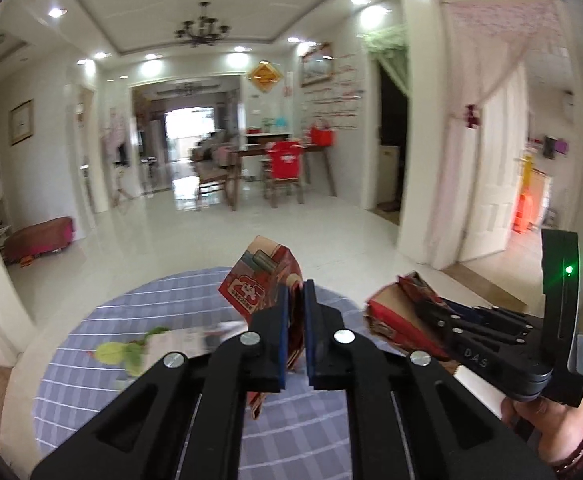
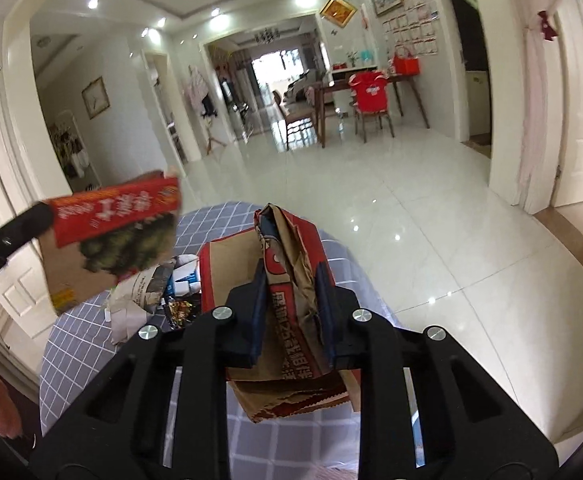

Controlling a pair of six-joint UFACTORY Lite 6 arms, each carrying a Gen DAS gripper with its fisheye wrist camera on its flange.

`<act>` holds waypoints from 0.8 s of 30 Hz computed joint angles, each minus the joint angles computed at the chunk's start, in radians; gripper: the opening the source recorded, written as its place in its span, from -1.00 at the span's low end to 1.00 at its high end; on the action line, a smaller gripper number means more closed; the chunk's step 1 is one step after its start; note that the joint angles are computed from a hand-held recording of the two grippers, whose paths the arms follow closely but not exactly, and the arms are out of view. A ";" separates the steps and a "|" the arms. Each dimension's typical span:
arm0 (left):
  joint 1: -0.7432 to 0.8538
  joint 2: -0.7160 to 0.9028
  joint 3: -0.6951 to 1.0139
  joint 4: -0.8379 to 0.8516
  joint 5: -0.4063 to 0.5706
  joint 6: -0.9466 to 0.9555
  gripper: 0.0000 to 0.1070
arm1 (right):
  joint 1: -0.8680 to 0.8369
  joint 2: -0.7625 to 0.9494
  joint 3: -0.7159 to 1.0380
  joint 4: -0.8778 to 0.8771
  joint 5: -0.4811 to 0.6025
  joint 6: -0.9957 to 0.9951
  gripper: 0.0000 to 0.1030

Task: Collect trash
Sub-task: 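Carry both boxes over the blue bin and release them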

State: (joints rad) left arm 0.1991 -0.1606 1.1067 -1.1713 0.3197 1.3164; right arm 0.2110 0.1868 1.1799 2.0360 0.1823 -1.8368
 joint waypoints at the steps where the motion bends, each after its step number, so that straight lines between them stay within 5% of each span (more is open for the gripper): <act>1: -0.066 -0.013 -0.018 0.017 -0.030 -0.026 -0.88 | -0.022 -0.044 -0.051 0.021 0.014 -0.024 -0.56; 3: -0.179 -0.027 -0.041 0.094 -0.083 -0.121 -0.88 | -0.103 -0.131 -0.148 0.000 0.063 -0.011 -0.56; 9: -0.565 0.082 -0.034 0.663 -0.253 -0.748 -0.88 | -0.424 -0.277 -0.366 -0.140 0.229 0.061 -0.56; 17: -0.837 0.587 0.292 1.374 -0.250 -1.528 -0.88 | -0.777 -0.161 -0.457 -0.107 0.338 -0.116 -0.56; 24: -0.879 1.033 0.721 1.100 -0.117 -1.290 -0.82 | -0.958 0.086 -0.422 0.006 0.397 -0.296 -0.56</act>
State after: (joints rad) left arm -0.6799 0.8722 1.8278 -0.0716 0.2029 0.0263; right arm -0.7466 0.2725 0.7584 2.0419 0.5796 -2.1332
